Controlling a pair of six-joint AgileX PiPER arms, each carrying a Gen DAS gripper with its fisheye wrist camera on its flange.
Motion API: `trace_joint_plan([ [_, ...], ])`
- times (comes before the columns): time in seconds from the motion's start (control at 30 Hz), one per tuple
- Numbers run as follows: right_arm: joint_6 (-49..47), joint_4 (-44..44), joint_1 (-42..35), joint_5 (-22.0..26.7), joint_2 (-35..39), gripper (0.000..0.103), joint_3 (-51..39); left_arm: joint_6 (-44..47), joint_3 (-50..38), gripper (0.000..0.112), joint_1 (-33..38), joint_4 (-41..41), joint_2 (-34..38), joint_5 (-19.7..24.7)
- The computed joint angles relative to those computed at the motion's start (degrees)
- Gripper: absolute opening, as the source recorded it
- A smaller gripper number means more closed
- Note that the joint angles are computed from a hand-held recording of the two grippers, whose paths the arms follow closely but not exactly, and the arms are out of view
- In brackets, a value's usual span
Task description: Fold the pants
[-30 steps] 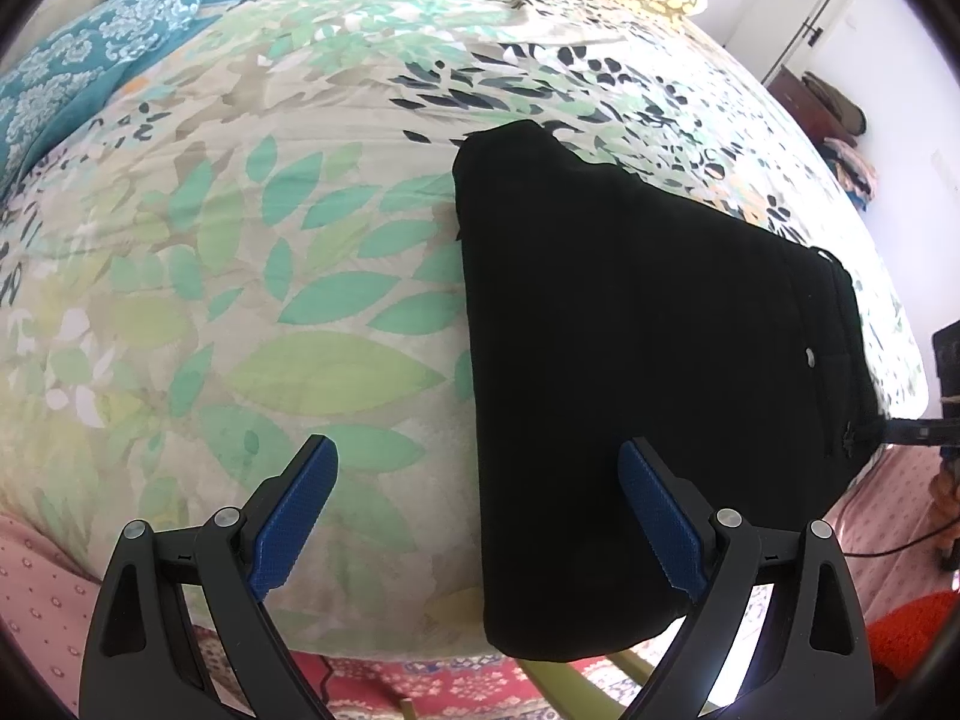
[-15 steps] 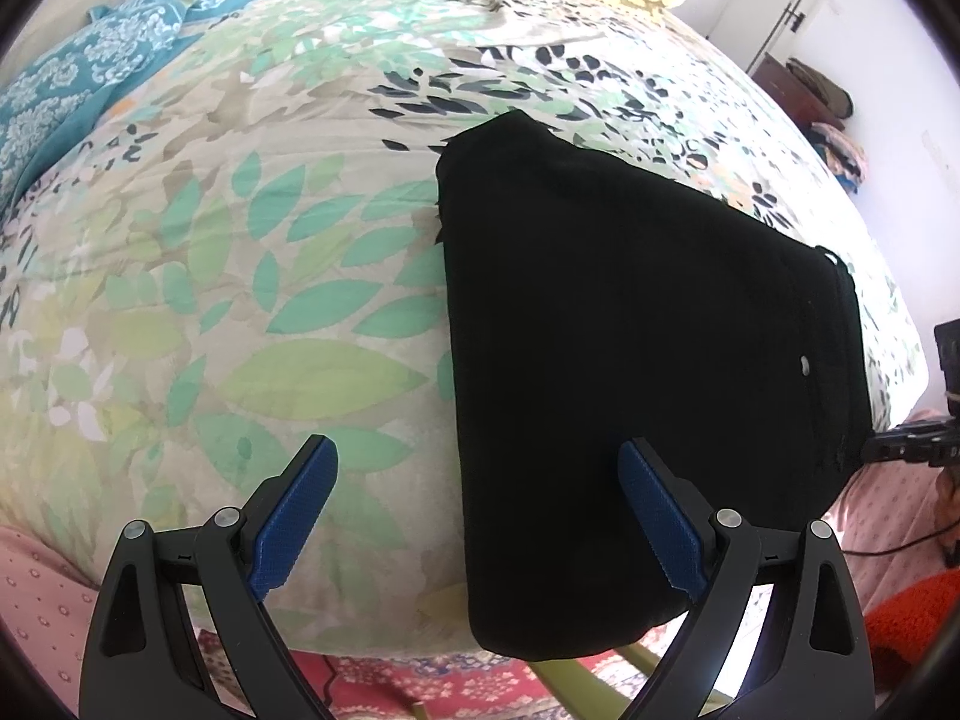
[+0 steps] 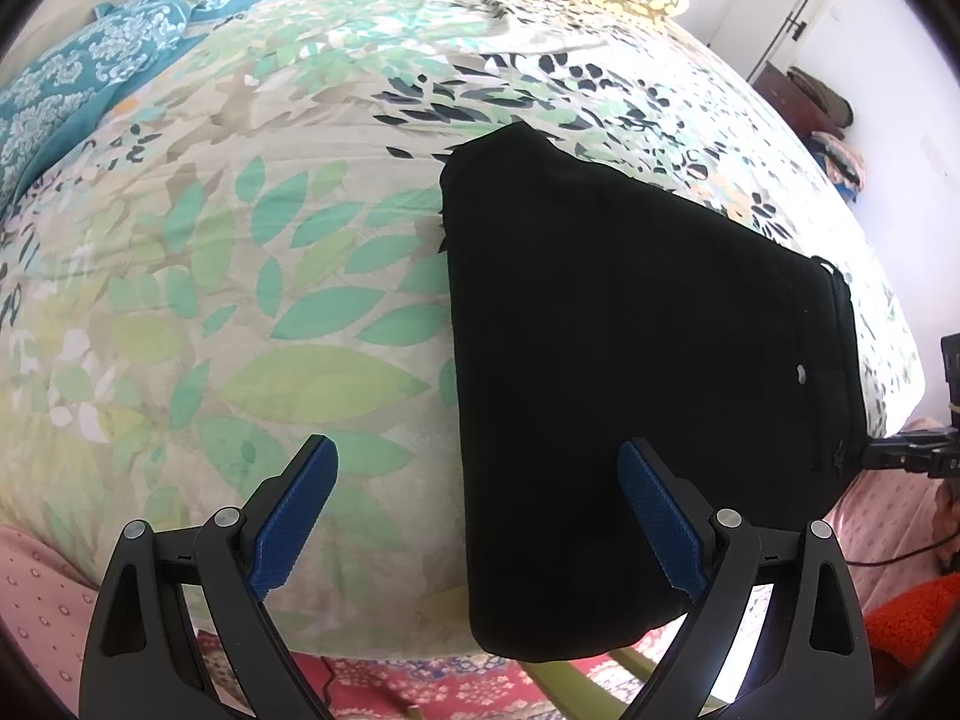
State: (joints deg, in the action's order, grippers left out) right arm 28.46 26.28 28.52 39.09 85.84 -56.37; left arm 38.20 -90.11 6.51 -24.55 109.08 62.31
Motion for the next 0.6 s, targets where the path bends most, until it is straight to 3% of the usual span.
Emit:
trace_joint_plan([
  [0.13,2.6,-2.1,0.3,0.0,-1.1,0.022,0.6,0.4,0.7,0.095,0.1,-0.1,-0.5,-0.3],
  [0.4,12.8,-10.3,1.3,-0.9,-4.5,0.060,2.4,0.2,0.6,0.095,0.2,-0.2,-0.5,-0.3],
  [0.6,21.8,-17.6,2.4,-2.5,-7.0,0.063,3.7,0.2,0.8,0.095,0.1,-0.1,-0.7,-0.5],
])
